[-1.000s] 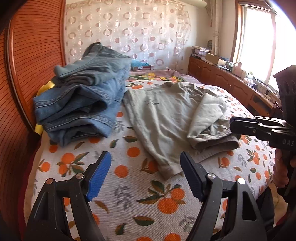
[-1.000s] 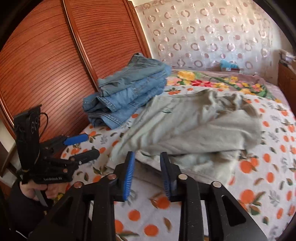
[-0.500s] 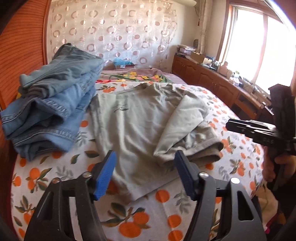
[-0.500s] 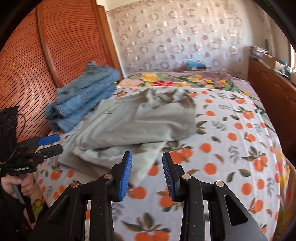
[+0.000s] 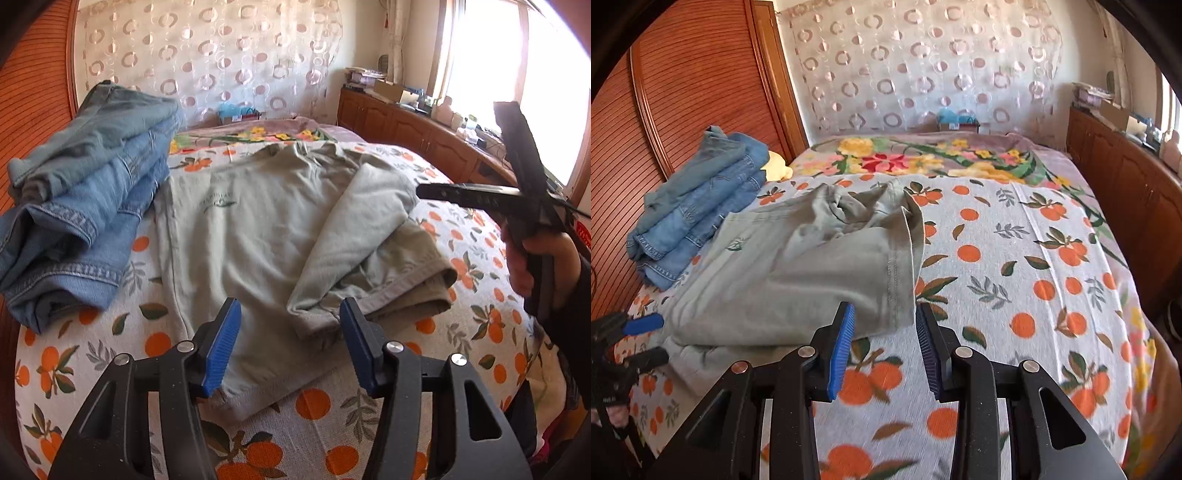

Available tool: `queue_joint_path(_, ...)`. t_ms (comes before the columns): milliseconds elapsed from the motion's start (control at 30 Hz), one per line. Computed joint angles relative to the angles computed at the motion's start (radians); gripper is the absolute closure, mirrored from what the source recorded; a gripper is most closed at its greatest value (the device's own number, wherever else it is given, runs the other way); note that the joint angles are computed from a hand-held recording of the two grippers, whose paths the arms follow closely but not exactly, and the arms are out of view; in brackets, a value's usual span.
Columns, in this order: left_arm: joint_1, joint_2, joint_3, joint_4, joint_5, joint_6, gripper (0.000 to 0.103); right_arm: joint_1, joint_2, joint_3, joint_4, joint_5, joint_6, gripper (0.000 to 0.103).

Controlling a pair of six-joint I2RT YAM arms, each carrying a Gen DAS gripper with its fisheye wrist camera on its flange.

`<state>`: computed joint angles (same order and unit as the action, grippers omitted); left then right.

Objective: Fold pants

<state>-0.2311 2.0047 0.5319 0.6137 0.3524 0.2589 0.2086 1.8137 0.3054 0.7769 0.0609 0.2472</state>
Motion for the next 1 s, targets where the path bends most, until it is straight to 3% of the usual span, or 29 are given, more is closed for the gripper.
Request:
queue_joint_path(233,0.007,0.015,-0.011,0.014,0.005,0.008,0.07,-0.052,0.095,0.109,-0.055,-0.093,0.0,0.067)
queue_joint_path(433,-0.01,0.013,-0.032,0.03,0.005,0.011,0.079,-0.071,0.122,0.119,-0.034,-0.143,-0.028,0.067)
queue_joint_path(467,-0.015,0.013,-0.036,0.035,0.004,0.013,0.086,-0.067,0.122,0.112,-0.018,-0.139,-0.038,0.07)
queue_joint_path(500,-0.022,0.012,-0.04,0.034,0.002,0.021,0.088,-0.067,0.123,0.105,-0.005,-0.146,-0.047,0.091)
queue_joint_path(567,-0.032,0.01,-0.049,0.05,-0.008,0.029,0.089,-0.065,0.113,0.086,0.017,-0.148,-0.07,0.096)
queue_joint_path(800,-0.006,-0.029,-0.075,0.046,0.041,0.027,0.097,-0.09,-0.03,-0.005,0.029,-0.157,-0.108,0.099)
queue_joint_path(1000,0.053,-0.116,-0.131,0.034,0.123,0.022,0.098,-0.064,-0.225,-0.021,-0.09,-0.121,-0.15,0.099)
